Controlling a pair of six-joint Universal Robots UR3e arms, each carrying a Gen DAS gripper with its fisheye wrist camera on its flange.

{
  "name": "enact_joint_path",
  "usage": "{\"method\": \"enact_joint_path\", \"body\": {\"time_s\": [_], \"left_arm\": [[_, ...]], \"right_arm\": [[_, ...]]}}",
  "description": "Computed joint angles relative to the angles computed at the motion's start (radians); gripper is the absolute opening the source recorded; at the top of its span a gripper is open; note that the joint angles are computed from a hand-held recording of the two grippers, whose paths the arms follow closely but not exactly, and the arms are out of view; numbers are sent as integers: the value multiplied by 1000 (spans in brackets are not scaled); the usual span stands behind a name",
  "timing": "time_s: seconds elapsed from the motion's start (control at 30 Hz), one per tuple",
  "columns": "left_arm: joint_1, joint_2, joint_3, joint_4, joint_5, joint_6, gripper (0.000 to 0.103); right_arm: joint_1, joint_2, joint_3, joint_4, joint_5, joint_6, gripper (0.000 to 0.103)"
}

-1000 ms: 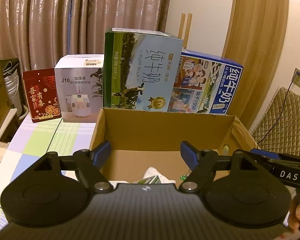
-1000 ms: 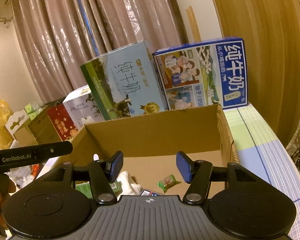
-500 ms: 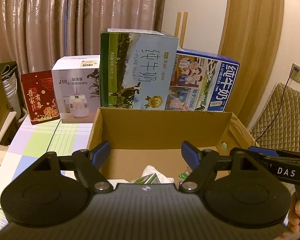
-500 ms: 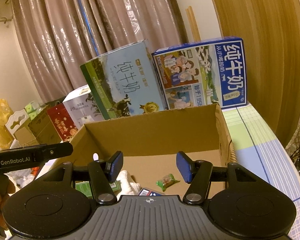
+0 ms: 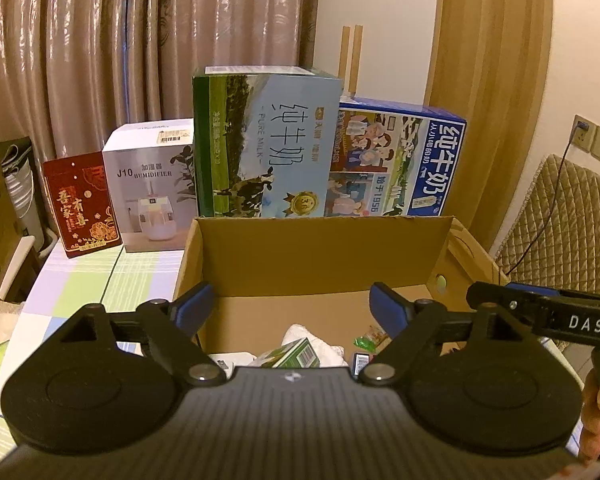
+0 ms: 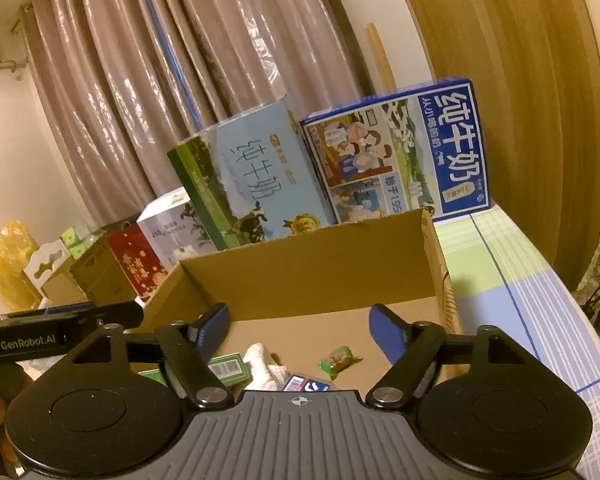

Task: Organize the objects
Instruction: 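Withdraw both open tools from the box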

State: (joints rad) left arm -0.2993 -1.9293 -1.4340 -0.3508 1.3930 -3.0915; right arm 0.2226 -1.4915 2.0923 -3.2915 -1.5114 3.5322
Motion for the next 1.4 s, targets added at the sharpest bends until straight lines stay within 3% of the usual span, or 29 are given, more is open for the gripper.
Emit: {"method": "enact_joint_path", "body": {"time_s": [0.17,0.33,0.47,0.6,0.7,1.03,1.4], "left_arm": [[-3,57,-61,7,-1,17,86],[0,133,-150,39,4,26,92],[9,214,-251,61,0,34,96],[25,309,-361,83,-6,42,102],[44,393,-449,90,-14,54,102],[141,660,-678,0,-69,105,102],[278,869,-822,-160,-171,227,102]], "right_arm": [[0,-53,57,-31,10,4,87],[3,-141,134,-27,9,15,89],[20,-227,195,3,-2,12,91],[46,-318,264,27,-22,8,101],[63,-393,311,63,-36,9,101],[191,-553,388,196,-132,42,101],[374,-472,376,225,-272,66,101]]}}
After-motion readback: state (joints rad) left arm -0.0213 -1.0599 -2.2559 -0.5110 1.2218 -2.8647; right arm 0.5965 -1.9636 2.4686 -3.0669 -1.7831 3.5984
